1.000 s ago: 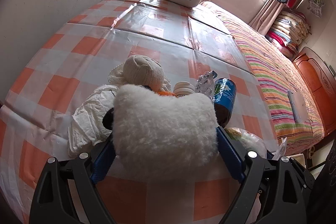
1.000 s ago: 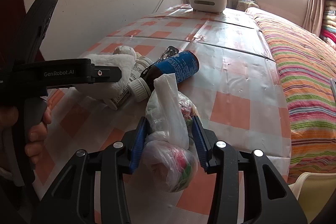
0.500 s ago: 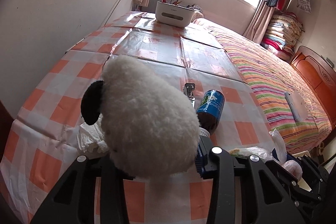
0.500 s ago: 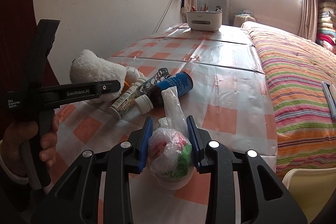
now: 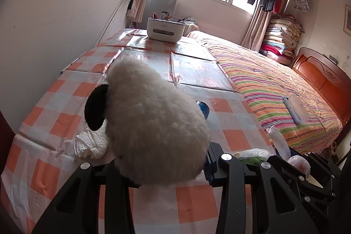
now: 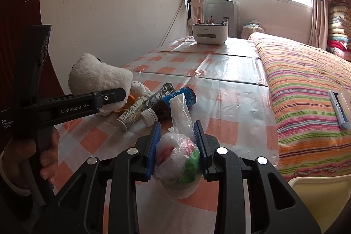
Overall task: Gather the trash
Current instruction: 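Carry the plush toy and plastic bag over the cream bin with both tools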
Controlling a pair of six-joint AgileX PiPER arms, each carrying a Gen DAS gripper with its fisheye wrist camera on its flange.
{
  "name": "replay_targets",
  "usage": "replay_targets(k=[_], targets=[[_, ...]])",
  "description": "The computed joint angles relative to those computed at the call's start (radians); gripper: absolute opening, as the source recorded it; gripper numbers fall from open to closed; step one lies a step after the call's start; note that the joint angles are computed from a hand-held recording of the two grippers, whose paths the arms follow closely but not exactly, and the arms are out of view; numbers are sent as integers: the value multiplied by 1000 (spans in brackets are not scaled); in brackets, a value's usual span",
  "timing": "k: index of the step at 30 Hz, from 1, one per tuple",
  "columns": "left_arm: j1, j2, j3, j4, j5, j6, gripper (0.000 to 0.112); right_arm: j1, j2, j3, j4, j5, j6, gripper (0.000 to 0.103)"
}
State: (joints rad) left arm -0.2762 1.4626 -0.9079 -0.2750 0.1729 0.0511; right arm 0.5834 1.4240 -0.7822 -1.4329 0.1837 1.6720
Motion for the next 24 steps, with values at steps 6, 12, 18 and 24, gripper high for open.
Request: replay_targets(k=[6, 12, 18, 24], targets=[[-35, -6, 6, 70, -14, -65, 39, -10, -50, 32, 22, 21, -17, 30], [-76, 1, 4, 78, -28, -75, 39, -24, -122, 76, 53, 50, -44, 30], [-136, 10, 2, 156, -46, -153, 39, -63, -186, 122, 113, 65, -104, 30], [-189, 21, -4, 188, -55, -185, 39, -108, -258, 171, 160, 73, -152, 30]])
